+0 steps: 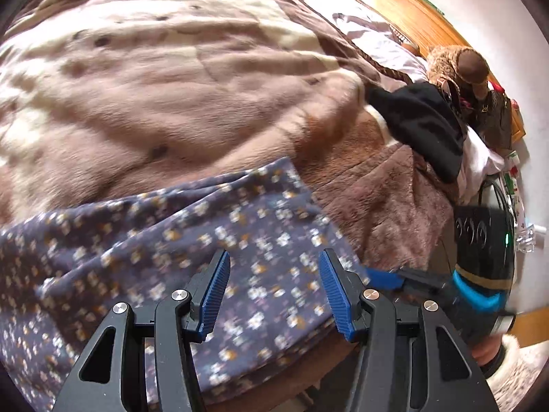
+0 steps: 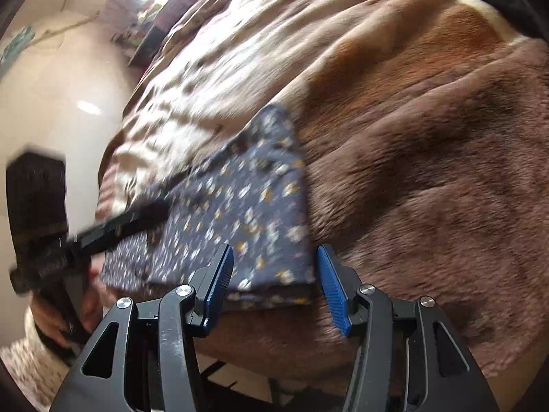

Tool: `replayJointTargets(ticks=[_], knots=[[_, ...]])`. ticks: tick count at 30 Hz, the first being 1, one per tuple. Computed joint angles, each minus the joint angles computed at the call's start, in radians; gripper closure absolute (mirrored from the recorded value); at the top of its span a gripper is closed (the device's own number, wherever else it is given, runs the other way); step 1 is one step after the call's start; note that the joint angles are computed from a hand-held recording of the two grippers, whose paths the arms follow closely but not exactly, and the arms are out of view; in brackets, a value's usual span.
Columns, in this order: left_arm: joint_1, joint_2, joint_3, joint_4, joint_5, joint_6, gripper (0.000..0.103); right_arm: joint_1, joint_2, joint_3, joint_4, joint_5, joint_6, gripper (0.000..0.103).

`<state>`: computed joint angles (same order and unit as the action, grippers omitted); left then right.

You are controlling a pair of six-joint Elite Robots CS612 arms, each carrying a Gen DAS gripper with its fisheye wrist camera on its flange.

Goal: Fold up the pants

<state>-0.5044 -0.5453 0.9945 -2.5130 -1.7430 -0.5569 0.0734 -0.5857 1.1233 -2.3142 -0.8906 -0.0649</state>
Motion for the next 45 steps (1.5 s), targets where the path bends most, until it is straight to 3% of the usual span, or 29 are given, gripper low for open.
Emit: replayJointTargets(ticks=[3, 6, 10, 16, 21, 29, 36, 45], knots=[[-0.002, 0.030, -0.066, 0.054, -0.016, 0.025, 0.050, 0.007, -0.002, 0.005, -0.015, -0.020, -0.025, 0.051], [-0.006, 0.053, -0.123, 0.106, -0.012, 0.063, 0.050, 0.002, 0.006, 0.000, -0.010, 0.004, 0.016, 0.052], [-0.009, 0.098, -0.214, 0.184, -0.044, 0.088, 0.050, 0.002, 0.001, 0.013, -0.041, -0.035, 0.031, 0.074], [-0.018, 0.131, -0.284, 0.225, -0.001, 0.093, 0.050, 0.005, -0.019, 0.045, -0.102, -0.055, -0.011, 0.089], [-0.018, 0.158, -0.363, 0.334, 0.001, 0.149, 0.050, 0.033, -0.057, 0.097, -0.217, -0.139, -0.140, 0.091], [-0.013, 0.167, -0.414, 0.461, 0.040, 0.175, 0.050, 0.049, -0.082, 0.137, -0.281, -0.120, -0.219, 0.091], [-0.001, 0.125, -0.331, 0.416, 0.028, 0.124, 0.053, 0.059, -0.101, 0.162, -0.322, -0.086, -0.256, 0.092], [0.024, 0.039, -0.169, 0.296, 0.000, 0.062, 0.087, 0.088, -0.122, 0.173, -0.327, -0.080, -0.295, 0.092]])
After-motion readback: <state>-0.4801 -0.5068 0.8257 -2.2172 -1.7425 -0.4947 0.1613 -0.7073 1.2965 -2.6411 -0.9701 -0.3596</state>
